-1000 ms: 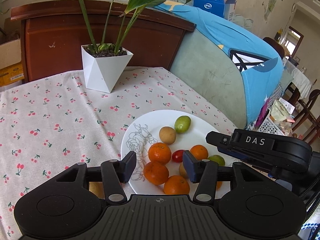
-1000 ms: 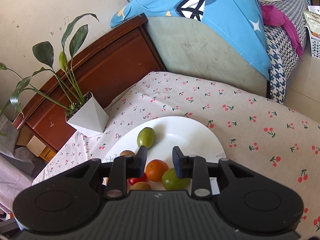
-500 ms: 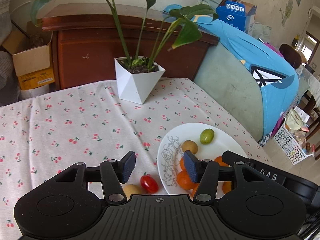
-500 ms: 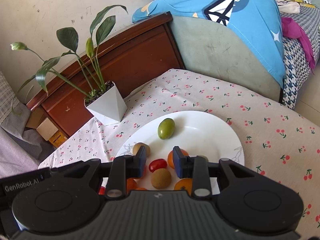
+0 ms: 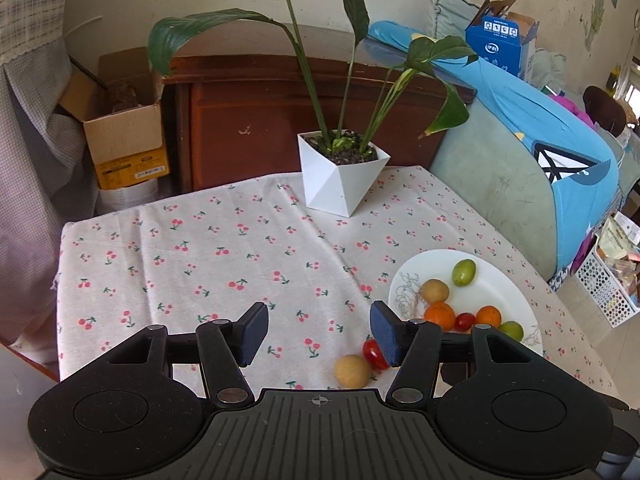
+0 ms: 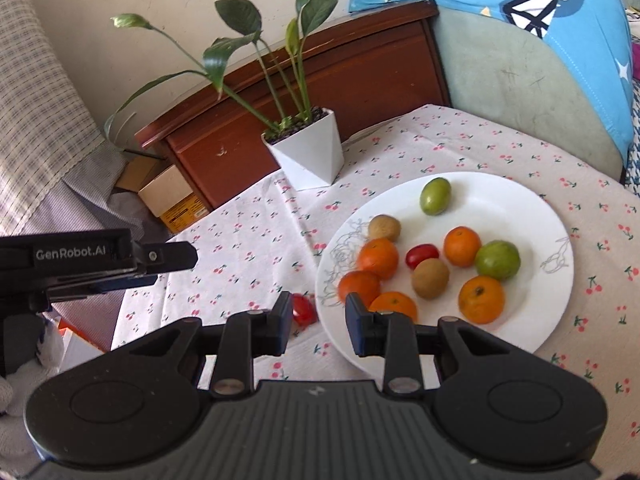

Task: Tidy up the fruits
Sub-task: 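Move both open grippers back toward the last tomato and kiwi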

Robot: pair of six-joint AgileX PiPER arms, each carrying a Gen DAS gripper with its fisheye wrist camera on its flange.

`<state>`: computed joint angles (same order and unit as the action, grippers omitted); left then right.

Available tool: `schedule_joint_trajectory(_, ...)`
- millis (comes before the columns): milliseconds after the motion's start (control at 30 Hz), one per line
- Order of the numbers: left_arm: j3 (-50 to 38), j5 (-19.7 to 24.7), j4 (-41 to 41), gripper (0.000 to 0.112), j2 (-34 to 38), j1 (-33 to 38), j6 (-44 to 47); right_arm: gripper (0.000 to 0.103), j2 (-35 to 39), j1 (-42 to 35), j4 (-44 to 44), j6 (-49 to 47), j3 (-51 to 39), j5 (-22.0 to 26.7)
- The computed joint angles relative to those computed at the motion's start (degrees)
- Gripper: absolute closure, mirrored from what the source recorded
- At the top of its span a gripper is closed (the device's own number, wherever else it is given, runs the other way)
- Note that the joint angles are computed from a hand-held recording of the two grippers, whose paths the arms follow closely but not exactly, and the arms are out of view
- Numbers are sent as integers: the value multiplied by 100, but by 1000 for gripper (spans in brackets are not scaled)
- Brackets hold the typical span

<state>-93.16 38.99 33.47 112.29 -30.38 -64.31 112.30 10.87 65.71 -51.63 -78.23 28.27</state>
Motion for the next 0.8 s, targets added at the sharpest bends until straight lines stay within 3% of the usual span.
schedule_joint_trajectory(233, 407, -76, 216, 57, -216, 114, -440, 73, 166, 360, 121, -180, -15, 79)
schedule_joint_trajectory(800, 642, -155, -56, 54, -222, 293, -323, 73, 856, 875, -530, 858, -669, -594)
